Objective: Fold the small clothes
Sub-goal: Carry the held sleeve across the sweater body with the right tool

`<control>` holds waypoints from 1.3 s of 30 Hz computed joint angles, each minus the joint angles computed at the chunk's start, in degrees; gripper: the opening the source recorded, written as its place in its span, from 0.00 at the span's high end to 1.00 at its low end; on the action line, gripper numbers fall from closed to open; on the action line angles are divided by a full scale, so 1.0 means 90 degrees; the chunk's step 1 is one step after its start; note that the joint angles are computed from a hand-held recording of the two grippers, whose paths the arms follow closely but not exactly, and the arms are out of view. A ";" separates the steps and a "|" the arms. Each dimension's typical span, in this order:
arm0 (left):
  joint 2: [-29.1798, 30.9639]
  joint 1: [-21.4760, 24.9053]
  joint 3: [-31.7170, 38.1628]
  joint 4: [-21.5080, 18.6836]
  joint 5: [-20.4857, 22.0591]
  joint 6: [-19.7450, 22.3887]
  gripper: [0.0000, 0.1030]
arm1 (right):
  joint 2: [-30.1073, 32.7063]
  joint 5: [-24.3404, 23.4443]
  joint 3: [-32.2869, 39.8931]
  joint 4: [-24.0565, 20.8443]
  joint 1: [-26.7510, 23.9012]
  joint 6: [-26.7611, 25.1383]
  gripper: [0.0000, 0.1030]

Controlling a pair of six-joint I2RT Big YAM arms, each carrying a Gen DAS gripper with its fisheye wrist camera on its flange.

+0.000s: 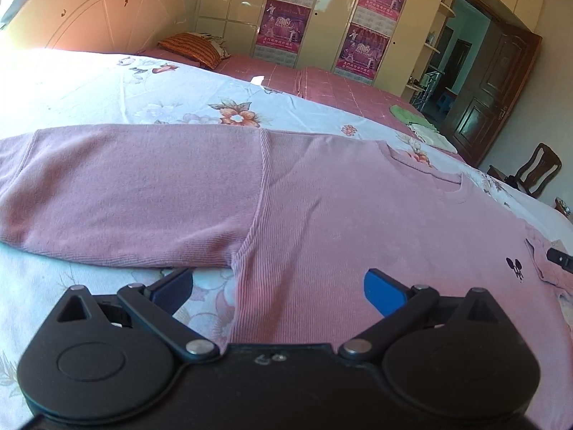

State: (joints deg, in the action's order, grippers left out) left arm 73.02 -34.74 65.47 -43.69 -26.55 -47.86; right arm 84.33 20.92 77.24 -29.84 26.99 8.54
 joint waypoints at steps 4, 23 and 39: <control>0.0185 -0.0072 0.0049 0.0095 0.0152 -0.0004 0.01 | -0.0127 -0.0585 -0.0242 -0.0247 -0.0369 -0.0441 0.63; 0.0783 -0.0306 0.0723 -0.0288 -0.0073 -0.0098 0.01 | 0.0246 -0.1166 -0.0673 0.0609 -0.0648 -0.2059 0.64; 0.0422 -0.0178 0.0405 0.0091 -0.0120 0.0020 0.02 | 0.0077 -0.2070 -0.0193 0.0826 0.0313 -0.0184 0.90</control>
State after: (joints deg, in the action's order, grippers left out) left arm 76.82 -36.34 69.11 -42.88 -27.62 -47.68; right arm 85.03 2.29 75.50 -22.41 29.80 6.88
